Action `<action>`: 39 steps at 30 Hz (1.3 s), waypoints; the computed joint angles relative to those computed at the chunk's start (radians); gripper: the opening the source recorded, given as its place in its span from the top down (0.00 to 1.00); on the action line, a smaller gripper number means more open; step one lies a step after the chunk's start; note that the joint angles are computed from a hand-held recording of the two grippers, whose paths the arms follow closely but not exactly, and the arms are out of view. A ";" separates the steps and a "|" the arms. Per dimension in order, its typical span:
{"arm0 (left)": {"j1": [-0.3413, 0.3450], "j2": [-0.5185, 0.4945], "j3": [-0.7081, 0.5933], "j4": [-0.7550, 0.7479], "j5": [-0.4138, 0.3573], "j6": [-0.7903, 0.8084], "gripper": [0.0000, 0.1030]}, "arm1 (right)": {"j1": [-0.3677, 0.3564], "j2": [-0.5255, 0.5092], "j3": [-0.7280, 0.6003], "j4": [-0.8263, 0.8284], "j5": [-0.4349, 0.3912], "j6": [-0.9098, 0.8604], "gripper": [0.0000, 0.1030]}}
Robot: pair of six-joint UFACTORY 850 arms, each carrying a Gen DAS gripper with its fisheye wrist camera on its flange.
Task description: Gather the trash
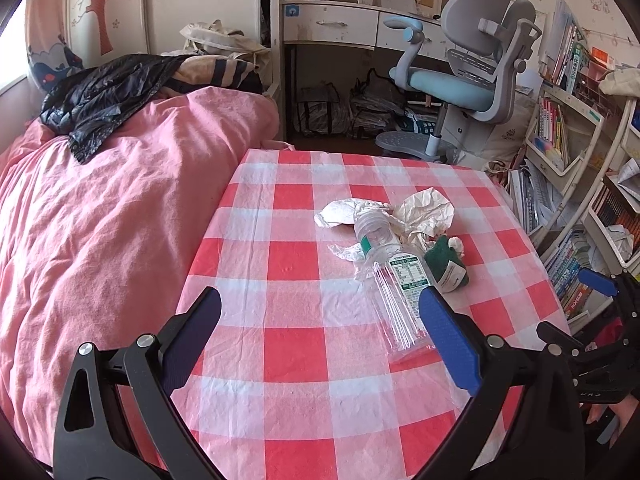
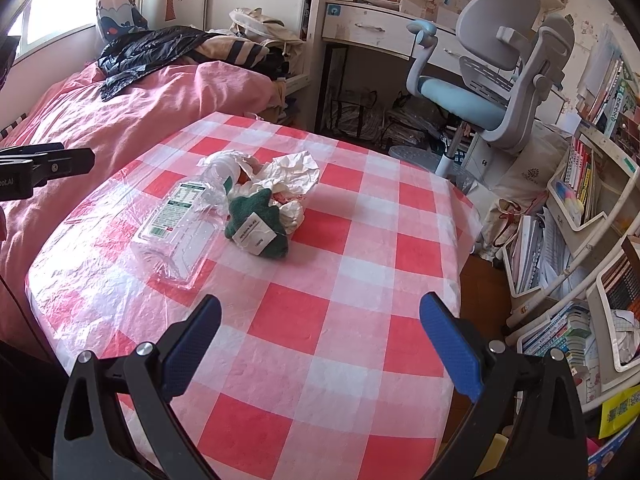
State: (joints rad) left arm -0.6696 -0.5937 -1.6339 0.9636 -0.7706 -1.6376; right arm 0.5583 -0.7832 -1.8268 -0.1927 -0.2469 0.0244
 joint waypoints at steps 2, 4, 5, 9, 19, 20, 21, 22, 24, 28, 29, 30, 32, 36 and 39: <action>0.007 0.008 0.017 -0.015 0.037 -0.014 0.07 | 0.002 0.002 0.004 0.001 0.005 -0.005 0.07; 0.014 0.011 0.029 -0.036 0.075 -0.023 0.07 | 0.003 0.005 0.008 -0.006 0.010 -0.005 0.07; 0.017 0.010 0.028 -0.047 0.086 -0.020 0.07 | 0.003 0.008 0.013 -0.010 0.015 -0.004 0.07; 0.024 -0.009 0.013 -0.074 0.126 -0.023 0.07 | -0.005 0.015 0.020 0.007 0.026 -0.017 0.07; 0.027 -0.225 -0.284 -0.312 0.069 0.229 0.07 | -0.056 0.031 0.039 0.304 0.041 -0.239 0.07; 0.023 -0.259 -0.334 -0.318 0.020 0.253 0.07 | -0.061 0.033 0.041 0.338 0.041 -0.269 0.07; 0.022 -0.288 -0.378 -0.326 -0.021 0.274 0.07 | -0.067 0.033 0.041 0.374 0.040 -0.301 0.07; 0.021 -0.316 -0.421 -0.334 -0.059 0.289 0.07 | -0.071 0.032 0.040 0.401 0.038 -0.326 0.07; 0.023 -0.364 -0.493 -0.340 -0.125 0.307 0.07 | -0.079 0.026 0.032 0.434 0.031 -0.358 0.07; 0.031 -0.422 -0.581 -0.364 -0.177 0.373 0.13 | -0.088 0.011 0.011 0.477 0.016 -0.403 0.07; 0.033 -0.425 -0.586 -0.373 -0.178 0.395 0.25 | -0.088 0.005 0.002 0.482 0.009 -0.406 0.07; 0.039 -0.419 -0.575 -0.391 -0.157 0.415 0.32 | -0.089 -0.001 -0.007 0.489 0.003 -0.412 0.07; 0.053 -0.381 -0.513 -0.433 -0.087 0.439 0.48 | -0.088 -0.018 -0.031 0.514 -0.018 -0.433 0.07; 0.068 -0.254 -0.323 -0.457 0.066 0.420 0.49 | -0.086 -0.075 -0.114 0.647 -0.109 -0.547 0.07; 0.064 -0.133 -0.163 -0.374 0.140 0.334 0.49 | -0.087 -0.168 -0.252 0.708 -0.222 -0.571 0.07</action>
